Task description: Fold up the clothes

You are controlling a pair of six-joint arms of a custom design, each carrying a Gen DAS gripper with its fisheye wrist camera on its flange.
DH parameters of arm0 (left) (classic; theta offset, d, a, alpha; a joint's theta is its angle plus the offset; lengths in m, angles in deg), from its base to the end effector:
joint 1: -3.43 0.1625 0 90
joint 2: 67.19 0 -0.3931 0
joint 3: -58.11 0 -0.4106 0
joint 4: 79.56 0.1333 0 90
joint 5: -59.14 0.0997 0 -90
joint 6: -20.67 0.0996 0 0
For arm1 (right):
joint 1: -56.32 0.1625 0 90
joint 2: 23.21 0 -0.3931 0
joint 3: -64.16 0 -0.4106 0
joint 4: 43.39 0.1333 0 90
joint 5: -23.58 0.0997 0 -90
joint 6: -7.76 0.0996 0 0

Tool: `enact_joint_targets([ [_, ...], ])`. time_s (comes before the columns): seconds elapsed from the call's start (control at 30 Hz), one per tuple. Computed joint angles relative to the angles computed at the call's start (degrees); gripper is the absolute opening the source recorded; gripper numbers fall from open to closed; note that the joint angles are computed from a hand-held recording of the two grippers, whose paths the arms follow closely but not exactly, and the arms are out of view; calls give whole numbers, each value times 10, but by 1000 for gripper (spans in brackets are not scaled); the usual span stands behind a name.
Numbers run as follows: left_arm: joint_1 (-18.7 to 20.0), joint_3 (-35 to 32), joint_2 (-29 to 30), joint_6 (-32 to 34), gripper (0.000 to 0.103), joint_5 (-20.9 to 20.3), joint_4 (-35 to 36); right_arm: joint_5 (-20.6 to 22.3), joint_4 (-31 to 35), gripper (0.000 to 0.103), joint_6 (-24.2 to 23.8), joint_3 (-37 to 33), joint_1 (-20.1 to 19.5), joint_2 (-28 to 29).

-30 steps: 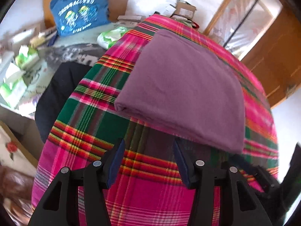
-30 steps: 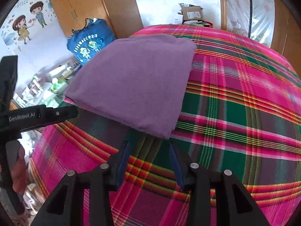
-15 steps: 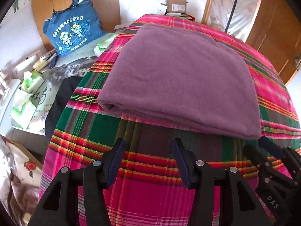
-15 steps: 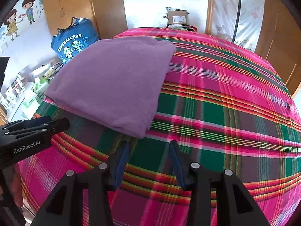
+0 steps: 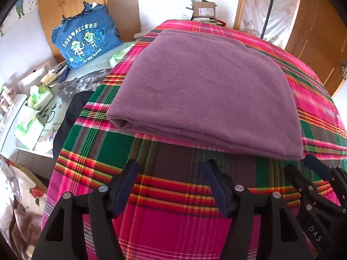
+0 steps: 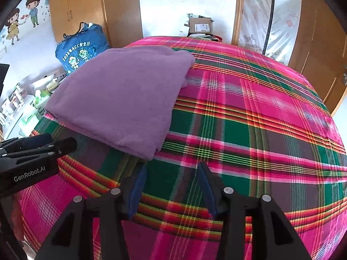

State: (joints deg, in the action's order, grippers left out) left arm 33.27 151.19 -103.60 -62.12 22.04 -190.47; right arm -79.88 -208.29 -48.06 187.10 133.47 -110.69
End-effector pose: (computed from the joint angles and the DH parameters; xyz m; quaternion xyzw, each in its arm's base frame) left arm -0.4040 -0.4770 -0.0543 -0.0331 0.8624 -0.3146 0.3953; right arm -0.0017 -0.5025 0.3055 0.3056 -0.8844 0.2145 0.2801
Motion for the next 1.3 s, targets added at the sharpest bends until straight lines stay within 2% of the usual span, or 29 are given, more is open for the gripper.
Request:
enact_joint_targets([
  [0.2,-1,-2,2,-2,68,0,0,7,-7,54,-3,3,-3,0],
  [0.33,-3,1,5,13,74,2,-13,9,-15,59,-5,3,-4,3],
  [1.3,-8,10,7,6,77,22,-22,8,-14,62,-5,4,-3,3],
])
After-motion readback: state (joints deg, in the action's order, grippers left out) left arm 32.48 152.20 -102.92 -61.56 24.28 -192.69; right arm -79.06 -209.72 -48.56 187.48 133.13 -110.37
